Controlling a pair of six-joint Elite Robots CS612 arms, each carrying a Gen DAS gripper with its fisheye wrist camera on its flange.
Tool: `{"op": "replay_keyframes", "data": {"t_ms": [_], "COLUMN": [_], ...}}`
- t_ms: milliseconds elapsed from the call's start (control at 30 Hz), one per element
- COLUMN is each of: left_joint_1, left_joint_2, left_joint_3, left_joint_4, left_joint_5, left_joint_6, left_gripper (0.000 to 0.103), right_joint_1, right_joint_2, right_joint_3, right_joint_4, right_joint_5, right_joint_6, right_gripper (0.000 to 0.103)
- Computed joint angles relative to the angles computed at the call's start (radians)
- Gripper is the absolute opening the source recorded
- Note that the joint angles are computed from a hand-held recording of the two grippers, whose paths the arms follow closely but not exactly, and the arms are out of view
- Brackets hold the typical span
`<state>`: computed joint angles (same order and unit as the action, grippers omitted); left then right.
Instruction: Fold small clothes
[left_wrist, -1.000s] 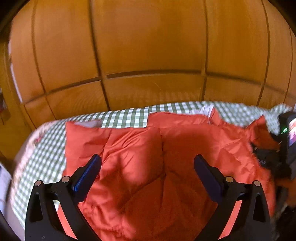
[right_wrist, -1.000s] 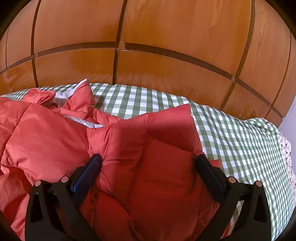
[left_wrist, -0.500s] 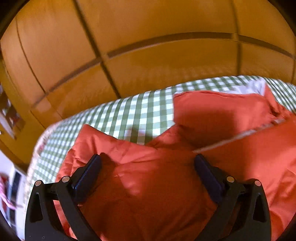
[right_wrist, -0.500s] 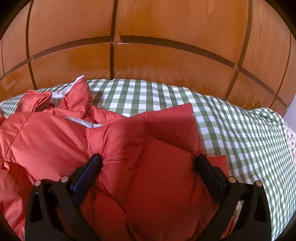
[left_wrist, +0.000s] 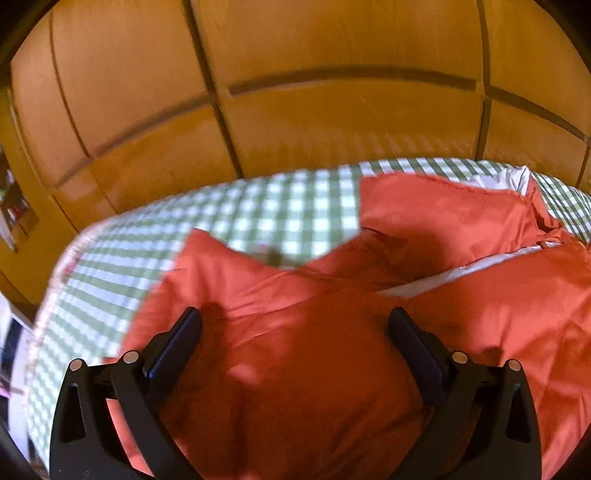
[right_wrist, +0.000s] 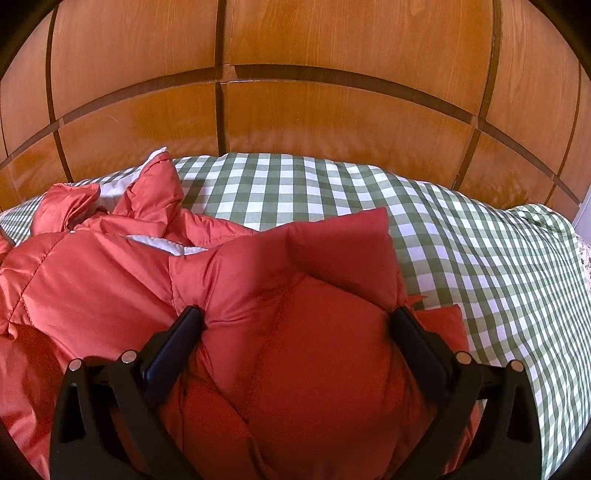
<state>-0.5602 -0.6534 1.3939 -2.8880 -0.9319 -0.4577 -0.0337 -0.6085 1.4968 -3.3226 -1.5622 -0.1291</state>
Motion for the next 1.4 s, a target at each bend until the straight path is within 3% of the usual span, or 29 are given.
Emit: {"op": "replay_keyframes", "data": {"t_ms": [67, 133, 167, 200, 333, 633, 833, 1133, 1267, 1400], "left_joint_1": [-0.011, -0.016, -0.010, 0.001, 0.046, 0.077, 0.059, 0.017, 0.004, -0.020], "left_joint_2": [-0.009, -0.010, -0.012, -0.014, -0.013, -0.018, -0.040, -0.107, -0.146, -0.184], "left_joint_3": [0.020, 0.022, 0.022, 0.030, 0.068, 0.112, 0.177, 0.314, 0.362, 0.434], "left_joint_4": [-0.004, 0.076, 0.119, 0.128, -0.007, -0.105, -0.145, -0.186, -0.187, -0.262], "left_joint_5": [0.093, 0.225, 0.238, 0.210, -0.003, -0.185, -0.188, -0.182, -0.181, -0.095], "left_joint_6": [0.019, 0.012, -0.004, -0.020, -0.070, -0.135, -0.139, -0.201, -0.227, -0.254], "left_gripper": [0.100, 0.100, 0.100, 0.100, 0.100, 0.100, 0.100, 0.100, 0.100, 0.100], "right_joint_1": [0.000, 0.000, 0.000, 0.000, 0.000, -0.005, -0.019, -0.029, -0.048, -0.056], "right_joint_2": [0.000, 0.000, 0.000, 0.000, -0.001, -0.007, -0.029, -0.073, -0.095, -0.127], "right_joint_3": [0.001, 0.001, 0.001, 0.002, 0.003, 0.011, 0.061, 0.195, 0.233, 0.300], "right_joint_4": [-0.003, -0.003, -0.003, -0.004, -0.007, 0.002, -0.012, -0.119, -0.147, -0.250], "right_joint_5": [-0.002, -0.002, -0.002, -0.002, -0.003, 0.025, 0.079, 0.092, 0.150, 0.148], "right_joint_6": [-0.001, -0.001, -0.002, -0.002, -0.003, -0.007, -0.024, -0.060, -0.051, 0.028], "right_gripper": [0.101, 0.101, 0.101, 0.101, 0.101, 0.101, 0.101, 0.101, 0.101, 0.101]}}
